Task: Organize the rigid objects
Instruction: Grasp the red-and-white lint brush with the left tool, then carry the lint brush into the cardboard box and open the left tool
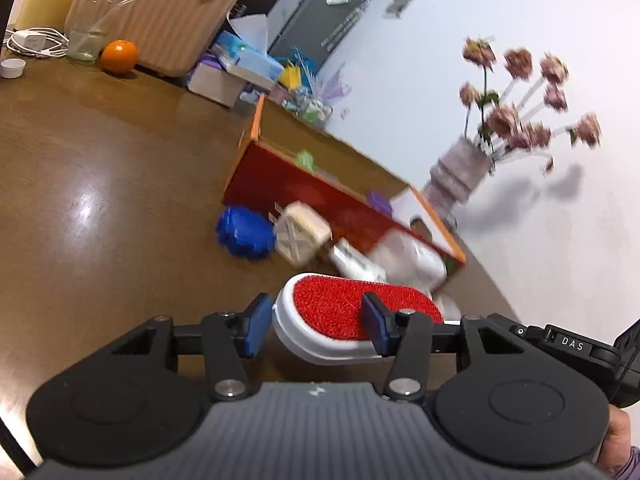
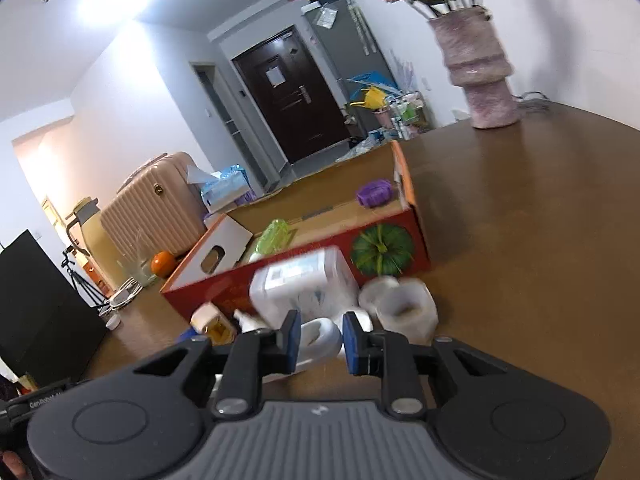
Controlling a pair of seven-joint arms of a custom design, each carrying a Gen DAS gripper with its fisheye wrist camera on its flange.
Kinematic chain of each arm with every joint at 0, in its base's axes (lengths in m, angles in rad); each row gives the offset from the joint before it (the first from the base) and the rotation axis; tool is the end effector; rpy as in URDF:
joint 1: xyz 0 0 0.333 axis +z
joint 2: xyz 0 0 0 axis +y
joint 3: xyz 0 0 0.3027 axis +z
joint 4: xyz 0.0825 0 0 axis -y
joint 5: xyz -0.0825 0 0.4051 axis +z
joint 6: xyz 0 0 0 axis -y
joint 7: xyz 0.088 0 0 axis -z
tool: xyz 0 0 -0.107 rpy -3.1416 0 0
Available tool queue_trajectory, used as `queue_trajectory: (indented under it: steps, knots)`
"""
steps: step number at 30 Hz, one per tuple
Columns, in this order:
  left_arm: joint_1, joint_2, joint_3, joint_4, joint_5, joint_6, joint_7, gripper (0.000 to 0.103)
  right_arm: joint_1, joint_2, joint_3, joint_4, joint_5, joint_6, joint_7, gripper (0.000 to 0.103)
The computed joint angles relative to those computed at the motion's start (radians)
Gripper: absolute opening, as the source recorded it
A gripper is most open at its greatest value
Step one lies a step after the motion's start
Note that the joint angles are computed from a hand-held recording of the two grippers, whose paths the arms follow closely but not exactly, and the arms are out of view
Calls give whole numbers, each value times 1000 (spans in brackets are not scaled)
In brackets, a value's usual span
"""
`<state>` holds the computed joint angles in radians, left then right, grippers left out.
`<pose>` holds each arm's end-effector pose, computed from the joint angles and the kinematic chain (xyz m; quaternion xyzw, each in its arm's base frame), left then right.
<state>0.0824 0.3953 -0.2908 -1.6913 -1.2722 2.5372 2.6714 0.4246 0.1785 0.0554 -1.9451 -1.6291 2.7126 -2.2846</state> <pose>0.6977 -0.1135 0.3964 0.5101 -0.6921 0.5107 0.0016 0.5482 0.3240 0.4022 -0.4107 0.7495 -0.2505 0.4549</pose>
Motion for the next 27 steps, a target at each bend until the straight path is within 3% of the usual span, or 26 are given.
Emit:
queue_trajectory:
  steps: [6, 10, 15, 20, 22, 24, 27]
  knots:
    - [-6, -106, 33, -143, 51, 3, -31, 50, 52, -39, 44, -94, 80, -80, 39, 22]
    - [-22, -163, 52, -212, 25, 28, 25, 49, 85, -15, 66, -81, 228, -159, -155, 22]
    - [-37, -174, 76, -230, 61, 16, 29, 50, 126, -11, 60, -80, 208, -216, -159, 22]
    - [-43, -168, 76, -233, 39, 40, 62, 62, 129, -33, 63, -111, 189, -214, -132, 22]
    - [-38, -166, 77, -227, 40, 13, 73, 55, 126, -33, 65, -113, 197, -213, -139, 22]
    - [-45, -171, 78, -227, 58, 15, 59, 55, 119, -40, 59, -128, 153, -185, -67, 16]
    - [-47, -182, 77, -238, 41, 27, 69, 54, 108, -47, 60, -139, 122, -158, 0, 16]
